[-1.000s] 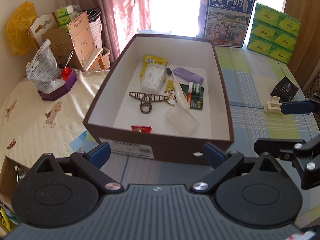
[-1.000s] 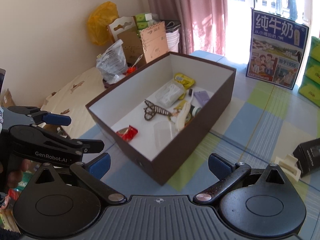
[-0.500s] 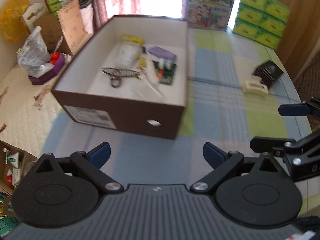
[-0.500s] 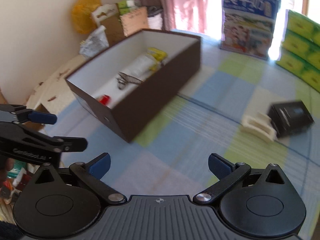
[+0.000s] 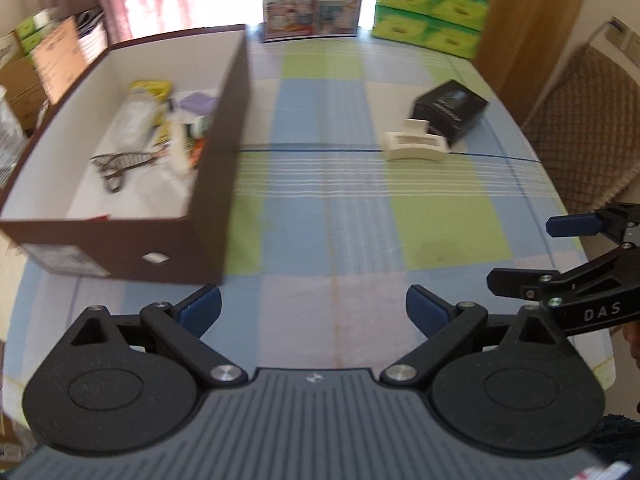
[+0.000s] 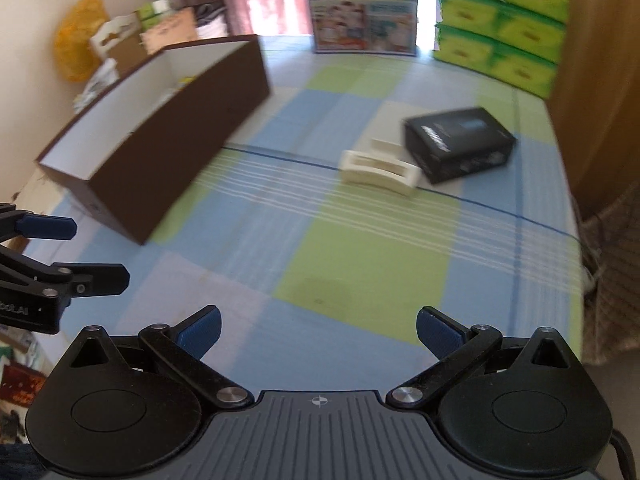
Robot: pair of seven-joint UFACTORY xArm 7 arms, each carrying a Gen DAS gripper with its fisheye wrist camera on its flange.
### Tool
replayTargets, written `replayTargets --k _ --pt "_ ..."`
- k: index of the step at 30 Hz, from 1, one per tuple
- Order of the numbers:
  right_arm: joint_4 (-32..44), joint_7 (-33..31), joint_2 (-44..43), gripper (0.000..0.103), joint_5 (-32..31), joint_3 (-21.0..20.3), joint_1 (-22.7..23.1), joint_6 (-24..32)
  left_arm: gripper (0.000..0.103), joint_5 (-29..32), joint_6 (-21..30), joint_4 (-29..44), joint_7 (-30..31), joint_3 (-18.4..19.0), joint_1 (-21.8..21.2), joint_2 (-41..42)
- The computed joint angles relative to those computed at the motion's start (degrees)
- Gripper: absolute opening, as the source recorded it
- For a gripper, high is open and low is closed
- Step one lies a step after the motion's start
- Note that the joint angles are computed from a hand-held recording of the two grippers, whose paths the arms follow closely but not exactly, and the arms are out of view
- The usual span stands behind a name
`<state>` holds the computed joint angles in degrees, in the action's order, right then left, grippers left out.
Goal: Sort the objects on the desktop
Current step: 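Withdraw both tools from the box toward the cream hair clip and black box, then grasp the cream hair clip with the left tool while the right tool grasps the black FLYCO box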
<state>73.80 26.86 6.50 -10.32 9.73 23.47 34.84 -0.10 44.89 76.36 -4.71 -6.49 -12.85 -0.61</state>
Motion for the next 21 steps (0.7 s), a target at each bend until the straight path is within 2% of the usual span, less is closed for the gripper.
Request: replayTargets --k 6,13,21 --pt "-2.5 4.8 -1.4 0.101 -2.7 -1.4 -1.4 0.8 0.097 -2.2 -2.2 2.9 2.8 -1.2 -1.7 4.3" --pt "-3.0 7.3 -1.0 0.101 -2.4 -2.3 -3.7 1.5 0.097 -3.2 -5.1 7.8 7.6 -1.8 -3.0 10.7" --pt "-3.1 10.4 -0.1 0.101 -2.5 -3.6 -5.9 3.1 0.096 -2.3 -4.3 19.3 13.5 -2.3 -4.7 22.1"
